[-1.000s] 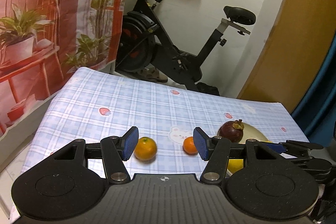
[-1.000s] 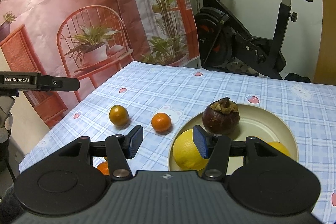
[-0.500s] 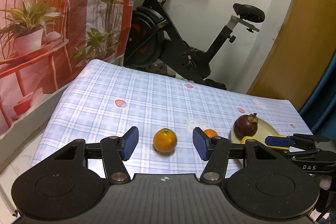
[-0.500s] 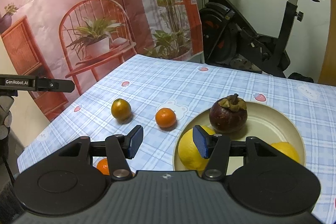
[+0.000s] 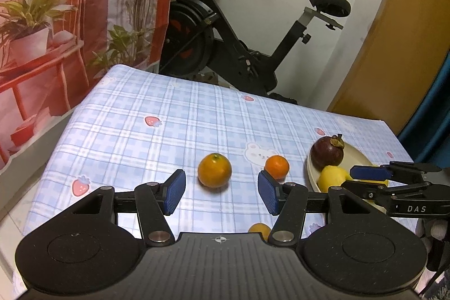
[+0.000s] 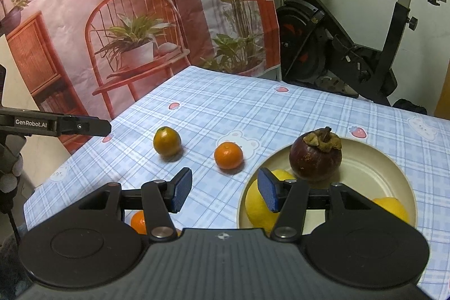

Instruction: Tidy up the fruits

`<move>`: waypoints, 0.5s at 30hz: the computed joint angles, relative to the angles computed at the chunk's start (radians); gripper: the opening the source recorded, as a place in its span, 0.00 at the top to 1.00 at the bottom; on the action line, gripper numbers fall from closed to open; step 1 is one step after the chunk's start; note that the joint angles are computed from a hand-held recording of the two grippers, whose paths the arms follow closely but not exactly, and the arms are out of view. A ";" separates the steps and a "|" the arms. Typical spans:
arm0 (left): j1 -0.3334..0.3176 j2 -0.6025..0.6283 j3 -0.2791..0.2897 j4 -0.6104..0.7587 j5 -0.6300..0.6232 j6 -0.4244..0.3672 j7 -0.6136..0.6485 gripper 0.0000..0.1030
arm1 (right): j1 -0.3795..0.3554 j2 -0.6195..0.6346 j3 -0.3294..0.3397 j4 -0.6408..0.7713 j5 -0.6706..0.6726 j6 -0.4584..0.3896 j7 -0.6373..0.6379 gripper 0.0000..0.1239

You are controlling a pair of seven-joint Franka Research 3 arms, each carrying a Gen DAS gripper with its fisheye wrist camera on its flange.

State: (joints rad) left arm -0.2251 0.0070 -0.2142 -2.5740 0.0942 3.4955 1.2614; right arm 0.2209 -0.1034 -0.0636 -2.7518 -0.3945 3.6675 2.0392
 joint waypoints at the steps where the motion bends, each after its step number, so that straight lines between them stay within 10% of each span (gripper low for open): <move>1: 0.002 0.000 0.001 0.000 0.017 -0.001 -0.012 0.42 | 0.000 0.000 -0.004 0.001 -0.011 0.000 0.006 0.56; 15: 0.024 0.037 -0.003 -0.007 0.308 0.005 -0.232 0.52 | 0.013 -0.078 -0.040 -0.077 -0.072 -0.007 0.002 0.70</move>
